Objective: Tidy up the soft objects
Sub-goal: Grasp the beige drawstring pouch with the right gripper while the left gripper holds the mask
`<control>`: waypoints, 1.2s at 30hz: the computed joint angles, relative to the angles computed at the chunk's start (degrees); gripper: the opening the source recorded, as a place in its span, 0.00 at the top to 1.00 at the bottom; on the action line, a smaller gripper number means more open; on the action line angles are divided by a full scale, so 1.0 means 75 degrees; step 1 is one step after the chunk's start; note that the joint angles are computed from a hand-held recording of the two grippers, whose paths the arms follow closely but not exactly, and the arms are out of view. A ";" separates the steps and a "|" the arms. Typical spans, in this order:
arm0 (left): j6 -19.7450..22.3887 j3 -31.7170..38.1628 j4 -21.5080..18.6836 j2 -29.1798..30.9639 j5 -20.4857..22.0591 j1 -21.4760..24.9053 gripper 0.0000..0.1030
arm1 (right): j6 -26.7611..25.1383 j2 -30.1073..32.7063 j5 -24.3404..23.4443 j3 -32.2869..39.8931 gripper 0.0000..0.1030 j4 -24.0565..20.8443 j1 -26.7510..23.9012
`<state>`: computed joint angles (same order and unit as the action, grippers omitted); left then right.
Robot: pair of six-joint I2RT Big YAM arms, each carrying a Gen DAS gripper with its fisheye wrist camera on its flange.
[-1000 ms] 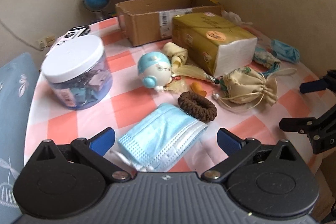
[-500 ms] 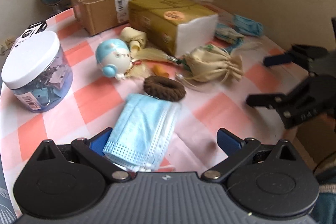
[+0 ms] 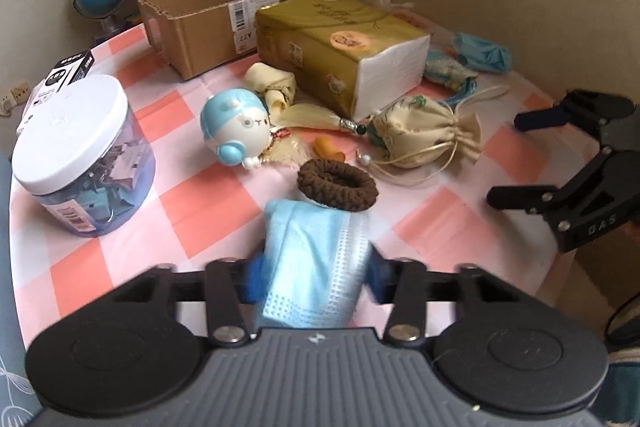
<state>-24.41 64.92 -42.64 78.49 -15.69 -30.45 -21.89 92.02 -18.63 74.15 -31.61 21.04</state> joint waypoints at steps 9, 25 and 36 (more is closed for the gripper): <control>-0.0852 -0.0402 0.0068 -0.0537 -0.0810 -0.0208 0.60 | -0.0045 0.0008 0.0186 0.0182 0.00 -0.0346 0.0038; -0.1275 -0.0689 0.0287 -0.0721 -0.0589 -0.0193 0.60 | -0.0958 0.0901 -0.0419 0.1823 0.22 -0.1149 0.0649; -0.0996 -0.0557 0.0134 -0.0646 -0.0255 -0.0039 0.60 | -0.1508 0.1163 -0.0398 0.2296 0.35 -0.2009 0.0652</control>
<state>-31.88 60.75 -41.64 73.64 -17.61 -30.74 -33.20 100.74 -21.62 91.37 -46.68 25.93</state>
